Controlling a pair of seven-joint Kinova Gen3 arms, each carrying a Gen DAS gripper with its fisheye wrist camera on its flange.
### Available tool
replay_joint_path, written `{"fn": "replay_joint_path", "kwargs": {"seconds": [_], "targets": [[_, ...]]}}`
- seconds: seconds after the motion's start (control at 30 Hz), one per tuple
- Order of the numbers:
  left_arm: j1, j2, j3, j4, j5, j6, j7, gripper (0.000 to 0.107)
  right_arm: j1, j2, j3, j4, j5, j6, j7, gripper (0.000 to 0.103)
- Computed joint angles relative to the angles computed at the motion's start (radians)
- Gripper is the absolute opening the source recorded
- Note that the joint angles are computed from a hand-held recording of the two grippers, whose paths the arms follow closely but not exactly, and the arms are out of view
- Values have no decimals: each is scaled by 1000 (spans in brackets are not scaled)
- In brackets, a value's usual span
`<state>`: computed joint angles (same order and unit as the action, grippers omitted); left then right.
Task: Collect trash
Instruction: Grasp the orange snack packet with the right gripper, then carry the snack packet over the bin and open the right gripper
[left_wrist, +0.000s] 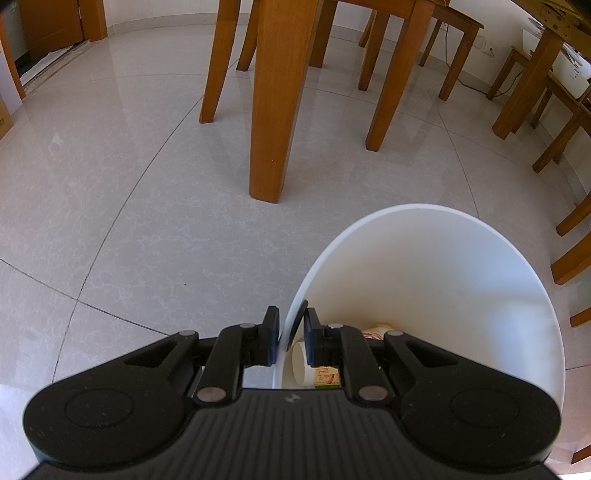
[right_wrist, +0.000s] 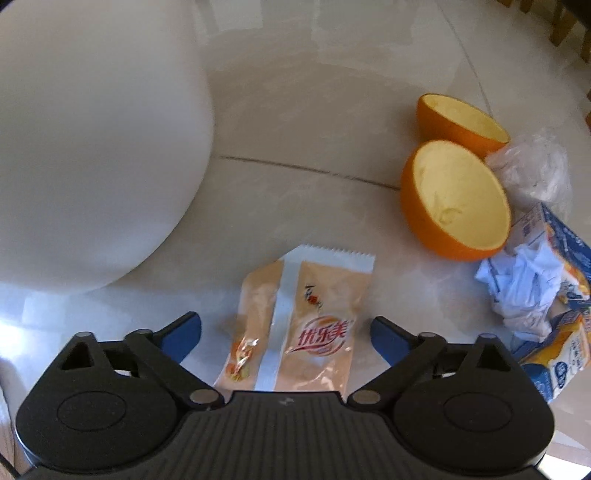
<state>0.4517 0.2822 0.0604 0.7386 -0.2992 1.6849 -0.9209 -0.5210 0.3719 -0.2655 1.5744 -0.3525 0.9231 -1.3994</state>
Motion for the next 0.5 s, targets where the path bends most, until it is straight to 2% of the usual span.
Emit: {"fn": "replay_joint_path", "kwargs": {"seconds": [0.13, 0.37, 0.5], "targets": [[0, 0, 0, 1, 0, -1, 0, 12, -12, -22, 12, 9, 37, 2, -21, 71], [-1, 5, -2, -12, 2, 7, -8, 12, 27, -19, 12, -6, 11, 66, 4, 67], [-2, 0, -2, -3, 5, 2, -5, 12, 70, -19, 13, -45, -26, 146, 53, 67]]}}
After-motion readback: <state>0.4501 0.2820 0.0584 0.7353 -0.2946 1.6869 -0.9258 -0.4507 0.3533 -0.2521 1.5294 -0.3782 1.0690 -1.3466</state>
